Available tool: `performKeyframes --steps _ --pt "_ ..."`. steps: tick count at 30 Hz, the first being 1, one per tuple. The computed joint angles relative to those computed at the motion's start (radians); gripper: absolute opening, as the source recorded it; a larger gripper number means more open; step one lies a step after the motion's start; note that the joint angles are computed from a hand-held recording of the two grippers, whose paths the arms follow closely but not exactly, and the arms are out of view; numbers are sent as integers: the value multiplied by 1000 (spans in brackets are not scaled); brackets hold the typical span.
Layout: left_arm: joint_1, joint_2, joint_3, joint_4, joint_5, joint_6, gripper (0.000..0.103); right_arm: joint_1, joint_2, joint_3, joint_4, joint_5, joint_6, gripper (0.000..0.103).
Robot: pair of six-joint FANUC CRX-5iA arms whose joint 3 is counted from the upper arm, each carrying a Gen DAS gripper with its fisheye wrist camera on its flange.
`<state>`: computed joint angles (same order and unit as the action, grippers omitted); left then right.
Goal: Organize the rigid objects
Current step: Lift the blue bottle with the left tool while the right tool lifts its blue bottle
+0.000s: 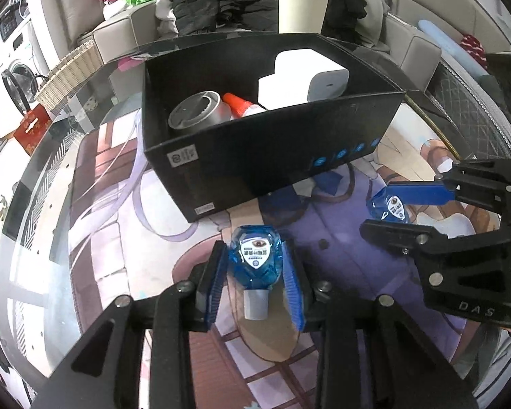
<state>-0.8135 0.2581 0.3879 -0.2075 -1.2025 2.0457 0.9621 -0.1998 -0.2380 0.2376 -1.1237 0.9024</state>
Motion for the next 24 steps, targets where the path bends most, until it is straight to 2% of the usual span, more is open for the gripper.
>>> performKeyframes --steps 7,10,13,15,18,24 --pt "1 8 12 -2 -10 3 39 15 -6 -6 16 -17 -25 41" --pt "0 8 13 -2 -11 -1 30 14 1 -4 18 -13 -26 41" --pt "1 10 16 -1 -16 1 29 13 3 -3 20 -9 -29 30" --pt "0 11 18 -2 -17 6 29 6 -1 -6 10 1 -30 30" --pt "-8 4 18 -15 -5 12 29 7 -13 -18 12 14 -39 30" --pt "-44 -38 15 -96 51 36 29 38 -76 -76 97 88 -113 30"
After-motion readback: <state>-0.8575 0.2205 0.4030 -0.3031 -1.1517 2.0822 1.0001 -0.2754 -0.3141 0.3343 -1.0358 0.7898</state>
